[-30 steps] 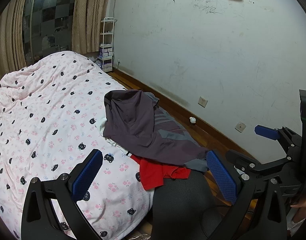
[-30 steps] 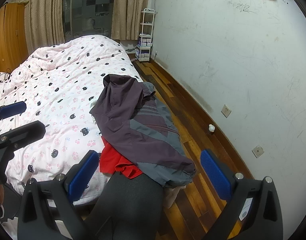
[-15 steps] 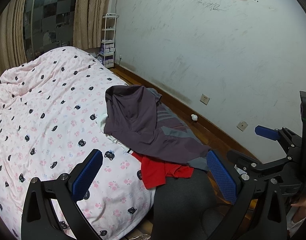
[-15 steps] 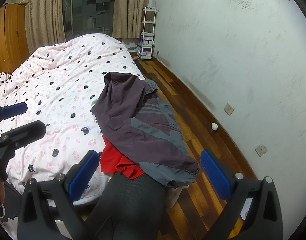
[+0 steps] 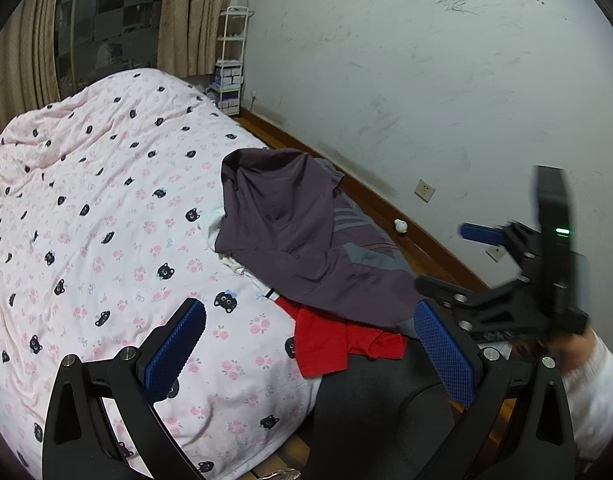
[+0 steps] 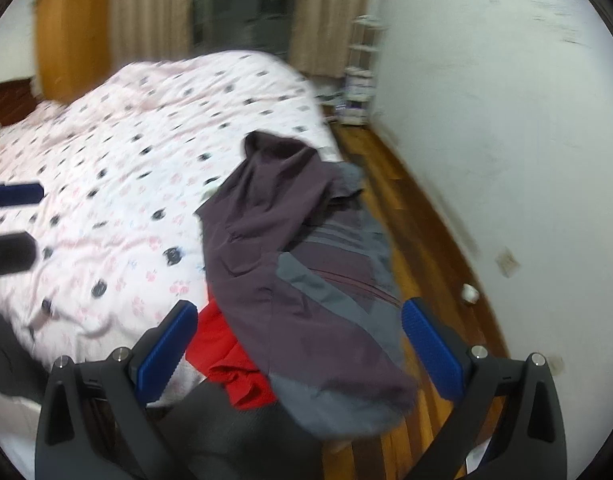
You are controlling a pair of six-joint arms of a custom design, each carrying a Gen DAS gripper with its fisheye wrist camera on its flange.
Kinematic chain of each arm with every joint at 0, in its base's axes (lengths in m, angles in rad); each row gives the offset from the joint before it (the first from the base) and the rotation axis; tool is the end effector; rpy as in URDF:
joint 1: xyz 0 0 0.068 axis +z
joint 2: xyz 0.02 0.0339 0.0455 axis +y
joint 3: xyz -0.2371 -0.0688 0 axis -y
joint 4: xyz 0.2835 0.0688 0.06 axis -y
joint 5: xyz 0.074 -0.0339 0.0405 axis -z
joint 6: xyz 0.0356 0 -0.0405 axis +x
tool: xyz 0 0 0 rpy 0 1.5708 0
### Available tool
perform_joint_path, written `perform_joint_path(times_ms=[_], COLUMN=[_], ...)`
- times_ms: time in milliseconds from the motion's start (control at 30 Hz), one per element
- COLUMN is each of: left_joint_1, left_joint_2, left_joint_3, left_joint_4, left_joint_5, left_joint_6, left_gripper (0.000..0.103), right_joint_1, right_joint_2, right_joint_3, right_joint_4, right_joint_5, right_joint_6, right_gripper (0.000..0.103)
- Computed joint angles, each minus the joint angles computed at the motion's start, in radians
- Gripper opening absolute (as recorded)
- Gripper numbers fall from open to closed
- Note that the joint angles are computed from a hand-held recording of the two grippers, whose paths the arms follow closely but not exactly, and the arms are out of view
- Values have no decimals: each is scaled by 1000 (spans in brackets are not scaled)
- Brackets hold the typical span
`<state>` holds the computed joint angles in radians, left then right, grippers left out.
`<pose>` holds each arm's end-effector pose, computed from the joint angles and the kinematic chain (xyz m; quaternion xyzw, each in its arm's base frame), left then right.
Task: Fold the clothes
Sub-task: 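Grasp the purple-and-grey hooded jacket with the right gripper and lift it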
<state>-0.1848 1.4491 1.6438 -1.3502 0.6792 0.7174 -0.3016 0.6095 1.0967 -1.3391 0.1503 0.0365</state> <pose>0.2896 -0.0769 0.3695 0.4640 0.8004 -0.2633 0.2733 0.1129 -0.0407 0.3528 0.1831 0.9157 -0.1160 0.3384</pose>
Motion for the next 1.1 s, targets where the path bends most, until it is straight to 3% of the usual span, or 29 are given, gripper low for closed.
perform_joint_path(times_ms=[100, 233, 467, 733, 767, 833, 900, 1033, 1100], left_joint_1=[-11, -23, -32, -43, -44, -46, -45, -38, -21], left_joint_2=[8, 19, 42, 50, 50, 51, 52, 54, 60], left_joint_3=[-3, -2, -3, -8, -8, -8, -8, -4, 1], left_joint_4=[19, 42, 70, 79, 79, 78, 77, 73, 71], left_joint_5=[-18, -41, -83, -108, -109, -111, -111, -105, -96], left_joint_6=[-22, -47, -73, -85, -86, -88, -86, -79, -71], left_gripper=[103, 103, 103, 103, 103, 103, 103, 103, 103], right_joint_1=[-210, -280, -332, -309, -309, -304, -293, -270, -258], right_joint_2=[95, 234, 434, 538, 547, 558, 558, 564, 573], right_joint_3=[-72, -126, -102, -76, -74, -69, -67, -44, -30], right_joint_4=[97, 205, 279, 295, 294, 274, 256, 193, 158], right_joint_5=[-217, -287, -440, -474, -478, -494, -500, -527, -553], right_joint_6=[-238, -389, -519, -562, -563, -572, -580, -573, -559], right_gripper=[103, 103, 102, 99, 95, 74, 63, 24, 17])
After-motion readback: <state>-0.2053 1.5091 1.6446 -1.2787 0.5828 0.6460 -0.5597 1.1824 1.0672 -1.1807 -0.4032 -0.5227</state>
